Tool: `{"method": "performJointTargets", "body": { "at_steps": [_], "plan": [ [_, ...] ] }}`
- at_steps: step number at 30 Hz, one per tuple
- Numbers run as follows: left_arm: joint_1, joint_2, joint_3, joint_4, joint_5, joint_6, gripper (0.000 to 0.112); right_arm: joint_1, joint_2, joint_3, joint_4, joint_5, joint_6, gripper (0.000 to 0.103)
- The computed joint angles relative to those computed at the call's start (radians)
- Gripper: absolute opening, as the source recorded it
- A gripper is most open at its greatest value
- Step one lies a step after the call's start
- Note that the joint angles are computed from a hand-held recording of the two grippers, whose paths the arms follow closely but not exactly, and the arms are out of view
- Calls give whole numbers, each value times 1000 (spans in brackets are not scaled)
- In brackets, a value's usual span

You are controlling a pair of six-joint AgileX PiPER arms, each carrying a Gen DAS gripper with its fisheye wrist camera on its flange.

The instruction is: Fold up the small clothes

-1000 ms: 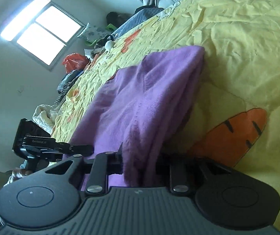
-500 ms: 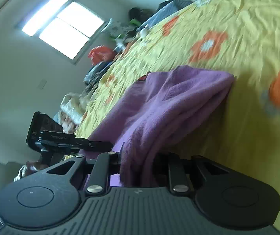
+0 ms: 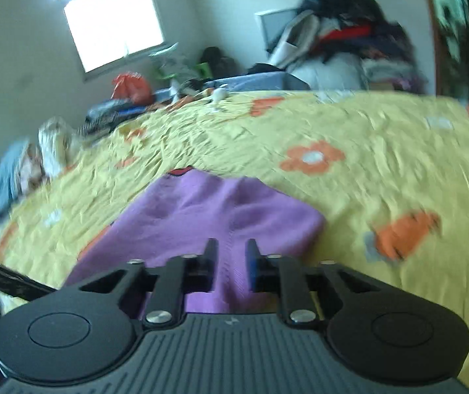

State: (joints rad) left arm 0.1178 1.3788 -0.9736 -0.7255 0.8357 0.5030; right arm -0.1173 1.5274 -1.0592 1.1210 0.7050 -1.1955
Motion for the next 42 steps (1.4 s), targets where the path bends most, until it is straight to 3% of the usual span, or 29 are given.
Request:
{"method": "performJointTargets", "body": {
  "at_steps": [3,6,11,13,16,21,23,25,27,31,32,33,35,37,42],
  "plan": [
    [-147,-54,85,185,-143,-124,57,104,48,-51,-155,-62,93,15],
    [-171,-112,187,233,-228,-133,60,161,126,-67,-264,-181,117,14],
    [-163,-117,169,315,-196,-225,65,161,200,-234,-435,-105,312,16],
    [-184,-146,178,376,-202,-306,75,151,159,-212,-386,-95,284,17],
    [-200,-153,200,406,-230,-342,81,187,150,-201,-365,-122,249,17],
    [-276,-168,221,537,-273,-508,87,228,315,-370,-508,-118,405,19],
    [-302,-171,229,582,-287,-560,90,196,374,-446,-487,-82,438,19],
    [-315,-175,238,605,-296,-584,92,191,380,-480,-570,-86,560,21],
    [-316,-180,247,605,-304,-585,94,179,331,-433,-568,-90,568,22],
    [-327,-186,262,616,-319,-588,100,143,96,-129,-327,-140,283,29],
    [-335,-188,269,629,-327,-600,101,130,47,-61,-263,-123,199,43],
    [-347,-190,275,653,-336,-622,102,130,7,1,-238,-126,146,63],
    [-377,-190,284,723,-347,-688,103,162,-70,145,-251,-219,64,77],
    [-408,-196,288,798,-342,-767,103,124,-113,222,-174,-217,-19,78],
    [-416,-254,315,801,-307,-825,103,9,-370,387,-205,-115,65,82]
  ]
}}
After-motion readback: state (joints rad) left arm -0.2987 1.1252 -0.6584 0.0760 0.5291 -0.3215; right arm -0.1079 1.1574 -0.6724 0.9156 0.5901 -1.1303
